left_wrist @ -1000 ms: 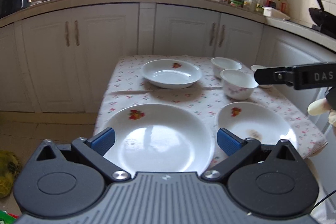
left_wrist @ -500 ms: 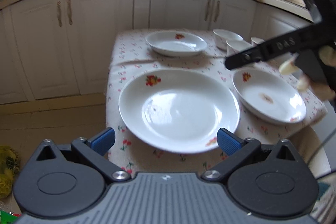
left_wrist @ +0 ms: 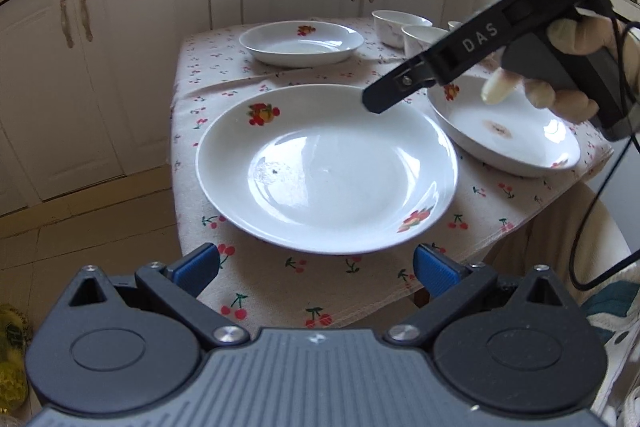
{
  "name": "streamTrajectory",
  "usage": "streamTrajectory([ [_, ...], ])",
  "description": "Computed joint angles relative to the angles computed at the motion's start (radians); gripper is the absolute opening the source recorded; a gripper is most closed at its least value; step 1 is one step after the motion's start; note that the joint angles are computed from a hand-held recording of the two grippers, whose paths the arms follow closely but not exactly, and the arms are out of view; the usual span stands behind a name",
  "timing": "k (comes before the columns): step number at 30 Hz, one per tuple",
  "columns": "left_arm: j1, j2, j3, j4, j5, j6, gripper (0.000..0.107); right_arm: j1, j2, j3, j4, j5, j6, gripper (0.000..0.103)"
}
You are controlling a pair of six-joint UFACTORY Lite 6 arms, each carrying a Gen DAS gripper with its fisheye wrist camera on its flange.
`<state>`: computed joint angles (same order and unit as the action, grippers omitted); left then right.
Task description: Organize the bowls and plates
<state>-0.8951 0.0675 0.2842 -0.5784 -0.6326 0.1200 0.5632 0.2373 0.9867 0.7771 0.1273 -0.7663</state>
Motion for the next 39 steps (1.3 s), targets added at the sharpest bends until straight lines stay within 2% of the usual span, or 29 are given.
streamTrajectory([
  [2,0.014,0.019,0.009,0.034,-0.007,-0.004,0.102,-0.014,0.035,0.031,0.147,0.033,-0.166,0.103],
  [6,0.051,0.045,0.021,0.112,-0.016,-0.028,0.102,-0.05,0.103,0.103,0.256,0.123,-0.288,0.103],
  [7,0.061,0.049,0.023,0.133,-0.017,-0.037,0.102,-0.054,0.119,0.118,0.261,0.133,-0.295,0.102],
  [11,0.088,0.059,0.03,0.183,-0.012,-0.039,0.102,-0.075,0.191,0.196,0.201,0.192,-0.243,0.086],
  [18,0.139,0.074,0.042,0.267,-0.012,-0.056,0.102,-0.086,0.258,0.259,0.176,0.241,-0.231,0.072],
  [33,0.177,0.108,0.071,0.345,-0.007,-0.033,0.101,-0.117,0.292,0.294,0.225,0.295,-0.289,0.069],
  [39,0.193,0.104,0.088,0.347,-0.005,0.009,0.101,-0.118,0.281,0.283,0.243,0.279,-0.301,0.069],
])
